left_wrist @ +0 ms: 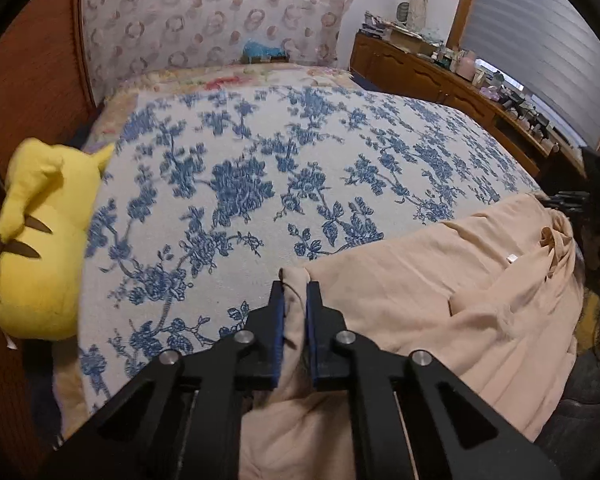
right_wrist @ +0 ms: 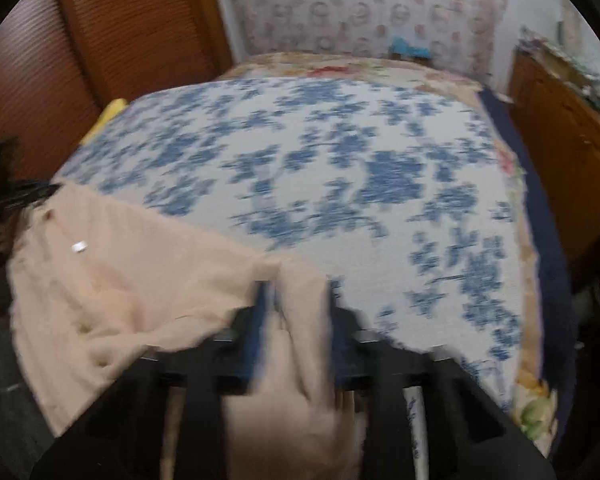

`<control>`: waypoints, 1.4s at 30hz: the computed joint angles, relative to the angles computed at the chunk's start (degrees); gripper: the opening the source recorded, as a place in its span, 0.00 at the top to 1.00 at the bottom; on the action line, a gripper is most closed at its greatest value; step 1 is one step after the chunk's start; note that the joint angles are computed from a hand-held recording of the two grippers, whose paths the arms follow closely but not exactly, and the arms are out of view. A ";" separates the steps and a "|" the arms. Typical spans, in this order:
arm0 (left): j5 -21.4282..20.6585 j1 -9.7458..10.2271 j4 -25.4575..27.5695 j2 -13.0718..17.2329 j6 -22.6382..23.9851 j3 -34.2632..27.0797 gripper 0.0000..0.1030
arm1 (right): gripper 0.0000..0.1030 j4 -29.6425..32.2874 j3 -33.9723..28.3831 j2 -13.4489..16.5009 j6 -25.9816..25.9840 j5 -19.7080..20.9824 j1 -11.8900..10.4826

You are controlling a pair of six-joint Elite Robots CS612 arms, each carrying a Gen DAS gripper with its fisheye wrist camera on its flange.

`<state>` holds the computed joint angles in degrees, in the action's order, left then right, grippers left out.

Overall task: Fold small clothes
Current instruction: 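Raise the peach shirt high with both grippers and shake it out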

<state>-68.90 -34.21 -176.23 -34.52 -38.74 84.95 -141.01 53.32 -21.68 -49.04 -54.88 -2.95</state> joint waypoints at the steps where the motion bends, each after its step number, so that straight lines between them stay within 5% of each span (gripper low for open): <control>1: 1.55 -0.58 -1.68 -0.36 0.62 0.61 0.96 | 0.90 -1.54 1.58 -0.82 -0.20 1.03 -0.16; 9: 11.97 -3.93 -19.04 -5.39 5.40 5.99 0.96 | 0.92 -17.33 14.91 -10.31 3.34 14.21 -2.56; 14: 18.89 -5.03 -30.95 -8.28 14.04 5.94 0.96 | 0.92 -25.71 18.32 -14.52 6.88 20.60 -3.37; 18: 22.33 -5.26 -35.65 -10.18 21.96 4.24 0.96 | 0.92 -35.54 18.33 -16.54 13.26 24.76 -3.66; 24: 28.87 -6.35 -43.40 -12.56 36.98 1.19 0.96 | 0.92 -48.19 14.77 -18.16 23.75 26.41 -3.82; 31: 32.70 -7.42 -51.56 -14.50 50.68 -0.45 0.96 | 0.92 -55.72 11.88 -19.10 32.09 26.57 -5.16; 42: 32.57 -8.98 -58.25 -14.72 58.85 -0.33 0.96 | 0.92 -61.49 15.36 -21.32 33.87 26.30 -6.91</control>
<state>-36.34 -43.20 -234.49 -49.24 20.10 84.62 -202.49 68.68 -43.01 -15.17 -28.58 -9.86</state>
